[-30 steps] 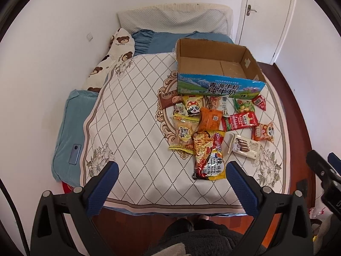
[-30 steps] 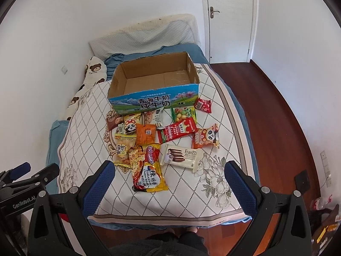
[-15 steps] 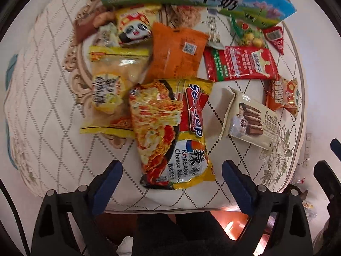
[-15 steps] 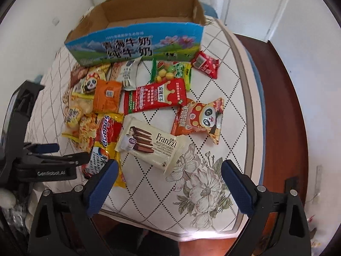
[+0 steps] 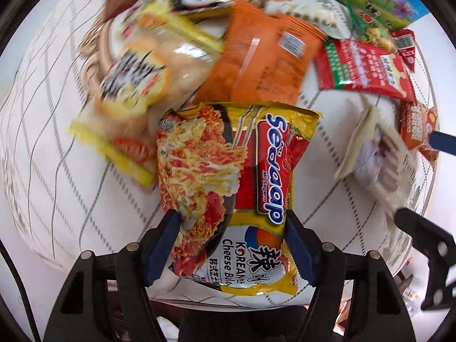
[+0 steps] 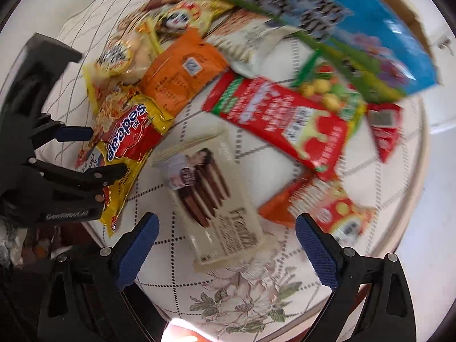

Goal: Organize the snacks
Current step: 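Grasp the Sedaap noodle pack with left tool while right tool grasps Franzzi cookies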

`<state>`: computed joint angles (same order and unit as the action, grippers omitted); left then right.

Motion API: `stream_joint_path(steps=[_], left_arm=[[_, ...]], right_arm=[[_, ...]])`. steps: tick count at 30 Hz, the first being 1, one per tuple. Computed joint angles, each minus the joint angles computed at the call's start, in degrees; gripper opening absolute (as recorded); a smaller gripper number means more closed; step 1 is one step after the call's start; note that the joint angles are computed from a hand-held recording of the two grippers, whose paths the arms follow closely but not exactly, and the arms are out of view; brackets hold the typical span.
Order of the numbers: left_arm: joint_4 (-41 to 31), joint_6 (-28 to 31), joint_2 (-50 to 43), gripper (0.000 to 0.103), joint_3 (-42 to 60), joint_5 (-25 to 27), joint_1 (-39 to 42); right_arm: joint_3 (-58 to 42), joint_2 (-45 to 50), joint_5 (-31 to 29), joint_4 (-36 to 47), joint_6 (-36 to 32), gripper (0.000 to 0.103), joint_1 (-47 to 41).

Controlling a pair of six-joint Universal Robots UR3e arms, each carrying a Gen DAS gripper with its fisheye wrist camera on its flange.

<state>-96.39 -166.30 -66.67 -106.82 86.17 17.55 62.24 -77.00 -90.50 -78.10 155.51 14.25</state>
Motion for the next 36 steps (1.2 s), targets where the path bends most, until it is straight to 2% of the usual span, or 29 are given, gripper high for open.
stream_joint_path(steps=[3, 4, 5, 6, 7, 8, 12, 14, 16, 19, 22, 24, 26, 28, 30, 33, 36], left_arm=[[-1.02, 0.23, 3.07, 0.072, -2.44, -0.82, 1.95], [-0.79, 0.53, 3.46, 0.072, -3.12, -1.03, 2.44], [-0.93, 0.94, 3.4, 0.072, -3.22, -1.27, 2.88], [-1.3, 1.17, 3.56, 0.073, -3.29, -1.59, 3.24], [-2.35, 2.28, 3.0, 0.073, -2.13, -1.91, 4.47], [-4.79, 4.25, 2.7, 0.074, 0.03, -2.19, 6.53], [-4.42, 4.5, 1.53, 0.079, 0.08, -2.48, 7.05], [-5.35, 4.62, 0.55, 0.079, 2.35, -2.29, 6.6], [-1.73, 2.96, -4.5, 0.08, 5.34, -1.81, 3.49], [-1.55, 2.63, -7.47, 0.079, 8.94, -0.92, 0.39], [-2.14, 4.93, -10.27, 0.079, 13.61, -1.55, -1.28], [-2.8, 6.19, -11.07, 0.082, 15.13, -1.61, -1.64], [-4.5, 8.57, -10.76, 0.085, 16.09, -1.4, -1.56], [-2.23, 8.59, -13.49, 0.087, 16.03, -1.43, -3.2], [-3.2, 8.88, -12.98, 0.089, 14.97, -1.54, -3.17], [-3.65, 9.25, -14.03, 0.091, 14.98, -1.37, -3.43], [-1.98, 8.64, -14.81, 0.092, 14.17, -1.23, -4.42]], right_arm=[[-2.73, 5.06, 0.03, 1.01, -2.59, 0.098, 1.49], [-3.17, 6.39, -0.89, 0.58, -2.25, 0.093, 2.09], [-3.77, 7.7, -1.33, 0.46, -1.9, 0.077, 2.46], [-4.64, 8.9, -1.3, 0.87, -1.09, 0.071, 2.5], [-5.39, 9.75, -1.79, 1.29, 0.88, 0.07, 2.42], [-5.69, 9.87, -0.74, 1.82, 3.63, 0.07, 1.42], [-6.04, 9.69, 3.69, 7.83, 17.06, 0.07, -3.94], [0.29, 5.6, 7.48, 6.2, 22.27, 0.07, -7.89], [6.65, 1.2, 10.06, 2.95, 28.04, 0.07, -11.43], [16.74, -6.29, 15.68, -0.93, 34.89, 0.07, -17.78], [19.94, -8.42, 19.02, -1.68, 35.35, 0.073, -20.7], [19.13, -8.95, 17.46, -0.73, 33.76, 0.079, -20.43], [20.54, -10.03, 15.06, -2.43, 34.38, 0.079, -16.61], [18.78, -9.33, 12.81, -2.09, 33.4, 0.079, -14.69], [18.88, -9.4, 10.93, -2.08, 33.49, 0.079, -13.52], [22.38, -12.41, 11.09, -2.55, 34.54, 0.079, -13.8], [27.58, -11.17, 10.36, -9.19, 36.45, 0.079, -12.64]])
